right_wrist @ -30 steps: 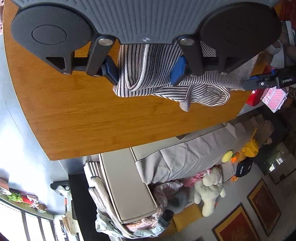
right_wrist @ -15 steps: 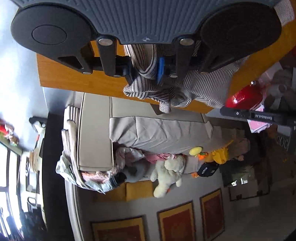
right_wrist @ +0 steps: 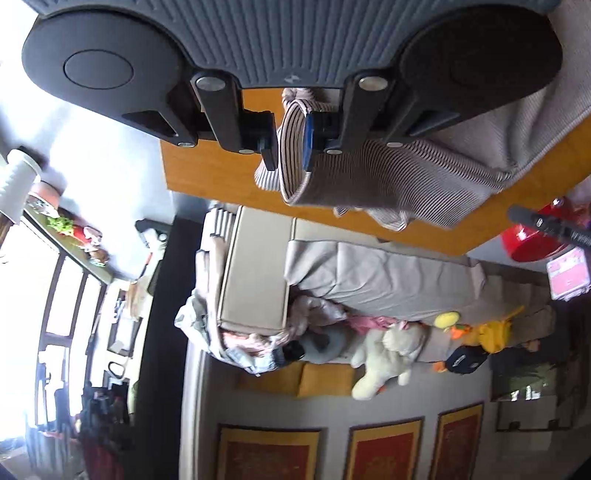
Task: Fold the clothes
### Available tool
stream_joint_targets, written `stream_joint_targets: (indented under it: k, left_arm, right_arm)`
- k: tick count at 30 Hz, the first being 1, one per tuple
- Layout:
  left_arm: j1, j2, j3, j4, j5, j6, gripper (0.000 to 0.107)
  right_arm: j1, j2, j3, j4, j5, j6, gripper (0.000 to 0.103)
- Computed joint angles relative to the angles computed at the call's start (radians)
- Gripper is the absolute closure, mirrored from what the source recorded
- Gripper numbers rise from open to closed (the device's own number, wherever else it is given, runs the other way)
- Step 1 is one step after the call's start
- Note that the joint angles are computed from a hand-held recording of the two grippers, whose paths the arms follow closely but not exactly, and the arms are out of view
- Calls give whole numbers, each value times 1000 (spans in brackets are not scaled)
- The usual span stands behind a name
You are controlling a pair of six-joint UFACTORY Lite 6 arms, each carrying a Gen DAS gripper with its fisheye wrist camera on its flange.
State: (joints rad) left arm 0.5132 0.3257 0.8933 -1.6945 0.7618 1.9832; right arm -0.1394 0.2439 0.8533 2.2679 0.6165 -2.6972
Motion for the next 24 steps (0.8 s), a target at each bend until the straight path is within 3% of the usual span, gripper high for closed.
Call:
stream_joint_targets:
  k: [3, 5, 7, 13, 17, 21, 24]
  left_arm:
    - [-16, 7, -14, -26, 11, 28, 33]
    - [-31, 26, -11, -51, 19, 55, 29]
    - [-52, 44, -9, -78, 26, 75, 26]
    - [-111, 154, 99, -188, -44, 93, 17]
    - [-110, 328, 365, -48, -132, -189, 14]
    - [-119, 525, 669, 208, -165, -541, 15]
    - [-135, 621, 801, 257, -147, -616, 14]
  right_arm:
    - [39, 72, 107, -74, -9, 126, 84]
    - [73, 124, 181, -139, -19, 208, 74]
    - [111, 214, 303, -251, -48, 375, 57]
    - [151, 504, 689, -531, -180, 849, 54]
    - [99, 663, 855, -683, -220, 1101, 49]
    - [57, 823, 1043, -902, -133, 1354, 41]
    - [51, 957, 1242, -1017, -69, 1473, 36]
